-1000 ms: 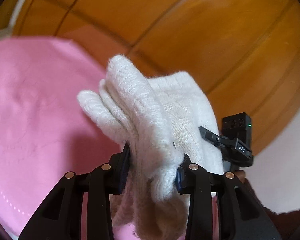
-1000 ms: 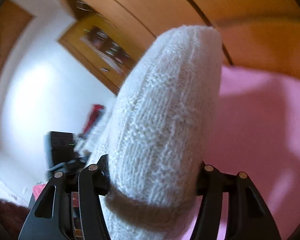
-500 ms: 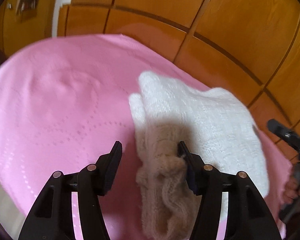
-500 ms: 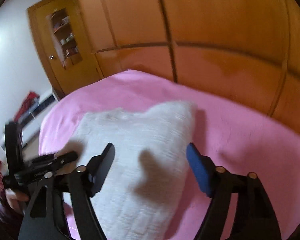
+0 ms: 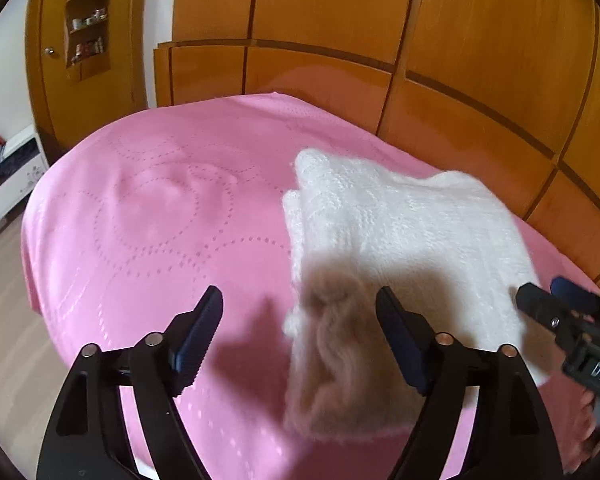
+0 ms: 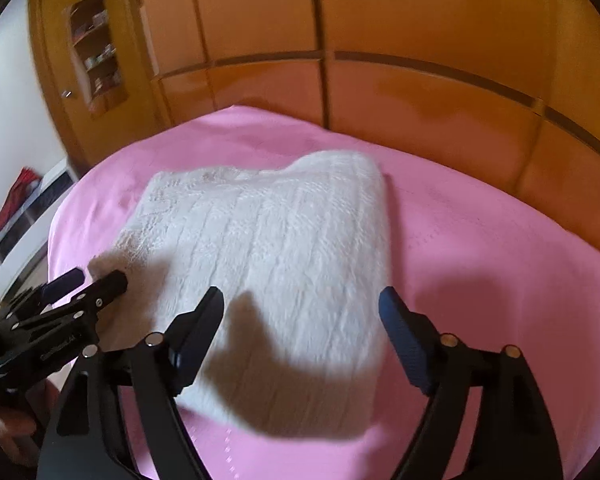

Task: Fold small clothes

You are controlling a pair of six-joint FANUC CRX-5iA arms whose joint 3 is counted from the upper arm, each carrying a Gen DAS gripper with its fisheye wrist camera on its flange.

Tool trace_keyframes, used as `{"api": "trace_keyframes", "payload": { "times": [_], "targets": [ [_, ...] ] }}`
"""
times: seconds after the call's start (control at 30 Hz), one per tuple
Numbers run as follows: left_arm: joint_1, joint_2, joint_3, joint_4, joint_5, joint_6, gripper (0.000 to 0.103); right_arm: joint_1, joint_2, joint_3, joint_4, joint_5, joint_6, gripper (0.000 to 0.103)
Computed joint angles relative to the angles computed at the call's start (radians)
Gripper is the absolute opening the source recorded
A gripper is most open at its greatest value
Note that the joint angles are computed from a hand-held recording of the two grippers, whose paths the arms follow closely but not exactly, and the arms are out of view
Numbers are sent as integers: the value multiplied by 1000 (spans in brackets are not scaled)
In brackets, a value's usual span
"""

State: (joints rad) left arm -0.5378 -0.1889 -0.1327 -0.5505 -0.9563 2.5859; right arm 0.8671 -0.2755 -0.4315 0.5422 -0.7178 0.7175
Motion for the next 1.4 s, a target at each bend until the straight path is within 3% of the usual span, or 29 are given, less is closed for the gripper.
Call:
{"api": "trace_keyframes", "payload": {
  "times": [0.17, 0.53, 0.8, 1.17, 1.4],
  "targets": [
    [-86, 13, 45, -88, -97, 92, 88, 81, -61, -107, 218, -75, -285, 91],
    [-173, -15, 40, -156, -187, 190, 95, 155, -98, -205, 433, -168, -466, 100],
    [-208, -26, 35, -176, -220, 211, 97, 184, -131, -233, 420, -209, -509, 101],
    [-290, -21, 50, -257, -321, 270, 99, 246, -130, -217, 399, -311, -547, 101],
    [-308, -20, 58, -276, -371, 298, 99, 264, -148, -231, 423, -321, -563, 101]
  ]
}}
